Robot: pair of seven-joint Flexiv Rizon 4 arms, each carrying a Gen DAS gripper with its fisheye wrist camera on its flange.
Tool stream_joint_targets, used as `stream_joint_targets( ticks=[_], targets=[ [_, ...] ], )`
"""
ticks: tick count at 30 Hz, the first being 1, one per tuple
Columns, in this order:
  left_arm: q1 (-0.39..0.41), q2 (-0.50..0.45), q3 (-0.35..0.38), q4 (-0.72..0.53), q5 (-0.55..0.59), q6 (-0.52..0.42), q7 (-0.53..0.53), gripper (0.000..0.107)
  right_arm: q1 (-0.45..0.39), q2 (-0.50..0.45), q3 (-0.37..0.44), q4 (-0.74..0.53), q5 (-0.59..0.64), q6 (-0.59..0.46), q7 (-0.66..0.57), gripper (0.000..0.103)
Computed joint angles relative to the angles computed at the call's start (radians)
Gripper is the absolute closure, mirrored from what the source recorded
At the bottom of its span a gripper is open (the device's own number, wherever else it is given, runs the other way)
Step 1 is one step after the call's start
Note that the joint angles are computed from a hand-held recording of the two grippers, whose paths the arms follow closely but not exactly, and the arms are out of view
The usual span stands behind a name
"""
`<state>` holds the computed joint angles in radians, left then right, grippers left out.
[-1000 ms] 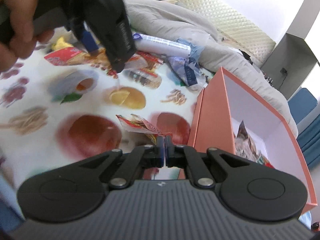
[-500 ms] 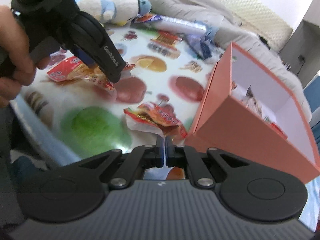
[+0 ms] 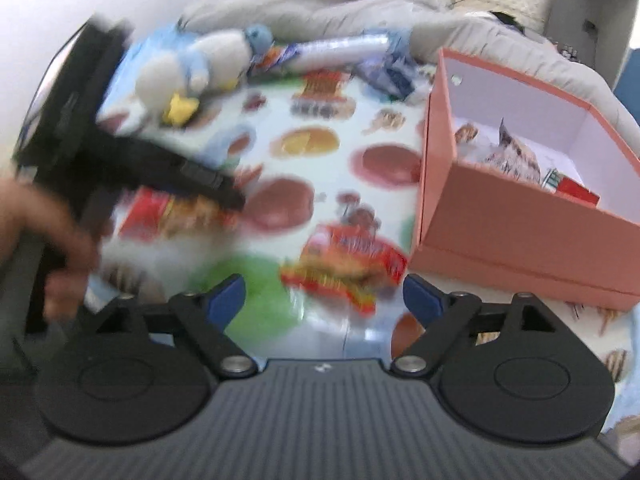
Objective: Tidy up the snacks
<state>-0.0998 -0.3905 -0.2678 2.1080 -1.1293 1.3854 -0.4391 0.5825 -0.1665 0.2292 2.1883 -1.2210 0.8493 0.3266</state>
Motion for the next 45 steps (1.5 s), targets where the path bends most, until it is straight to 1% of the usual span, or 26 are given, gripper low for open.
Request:
stream_joint_targets(
  ticks=[1,4,8,10,12,14,16,17,18,19,21,22,26,28,31,33,34,37,45],
  targets=[
    [0.009,0.003,-0.012,0.002,-0.029,-0.001,0.02,0.051,-0.004,-0.01,-0.011,-0.008,-0.012,-0.003,0.037,0.015],
    [0.006,0.01,-0.005,0.007,-0.051,-0.014,0.056,0.051,-0.025,-0.04,-0.038,-0.016,-0.048,0.032,0.161,0.015],
    [-0.006,0.014,0.017,0.015,-0.035,-0.017,0.072,0.051,-0.031,-0.087,-0.052,-0.036,-0.024,0.051,0.221,0.015],
    [-0.005,0.015,0.021,0.015,-0.037,-0.024,0.078,0.051,-0.014,-0.123,-0.045,-0.068,0.055,0.006,0.143,0.015],
    [-0.006,0.015,0.022,0.016,-0.045,-0.025,0.087,0.051,0.007,-0.142,-0.052,-0.085,0.067,-0.025,0.107,0.015],
    [-0.012,0.014,0.025,0.016,-0.044,-0.02,0.087,0.051,0.024,-0.169,-0.056,-0.109,0.093,-0.056,0.039,0.015],
    [-0.015,0.011,0.022,0.016,-0.05,-0.012,0.094,0.051,0.028,-0.187,-0.061,-0.119,0.113,-0.047,-0.013,0.016],
    [-0.019,0.008,0.023,0.015,-0.045,-0.009,0.093,0.051,0.029,-0.186,-0.067,-0.117,0.109,-0.035,-0.014,0.015],
    [-0.021,0.006,0.022,0.015,-0.04,-0.004,0.096,0.051,0.023,-0.184,-0.071,-0.113,0.105,-0.005,-0.025,0.015],
    [-0.021,0.007,0.019,0.016,-0.04,0.001,0.102,0.051,0.016,-0.181,-0.077,-0.104,0.094,0.029,-0.013,0.018],
    [-0.016,0.006,0.011,0.015,-0.055,-0.004,0.106,0.051,0.01,-0.173,-0.089,-0.086,0.064,0.067,0.014,0.02],
    [-0.016,0.005,0.007,0.014,-0.068,-0.003,0.111,0.051,0.009,-0.17,-0.09,-0.084,0.062,0.072,0.013,0.023],
    [-0.022,0.01,0.003,0.015,-0.123,-0.009,0.152,0.051,0.008,-0.157,-0.088,-0.079,0.059,0.073,0.02,0.042],
    [-0.037,0.016,0.009,0.021,-0.144,-0.001,0.176,0.051,0.007,-0.153,-0.087,-0.078,0.055,0.079,0.024,0.045],
    [-0.054,0.031,0.027,0.028,-0.158,-0.017,0.156,0.051,-0.002,-0.136,-0.086,-0.068,0.039,0.095,0.013,0.052],
    [-0.066,0.044,0.036,0.035,-0.173,-0.022,0.147,0.051,-0.009,-0.12,-0.081,-0.061,0.043,0.096,0.007,0.066],
    [-0.073,0.051,0.04,0.039,-0.183,-0.025,0.146,0.051,-0.007,-0.113,-0.076,-0.062,0.054,0.078,-0.005,0.093],
    [-0.09,0.068,0.059,0.049,-0.17,-0.049,0.117,0.051,-0.015,-0.085,-0.07,-0.048,0.047,0.069,-0.002,0.092],
    [-0.117,0.119,0.086,0.073,-0.155,-0.072,0.097,0.051,-0.026,-0.035,-0.041,-0.02,0.029,0.057,0.001,0.098]
  ],
)
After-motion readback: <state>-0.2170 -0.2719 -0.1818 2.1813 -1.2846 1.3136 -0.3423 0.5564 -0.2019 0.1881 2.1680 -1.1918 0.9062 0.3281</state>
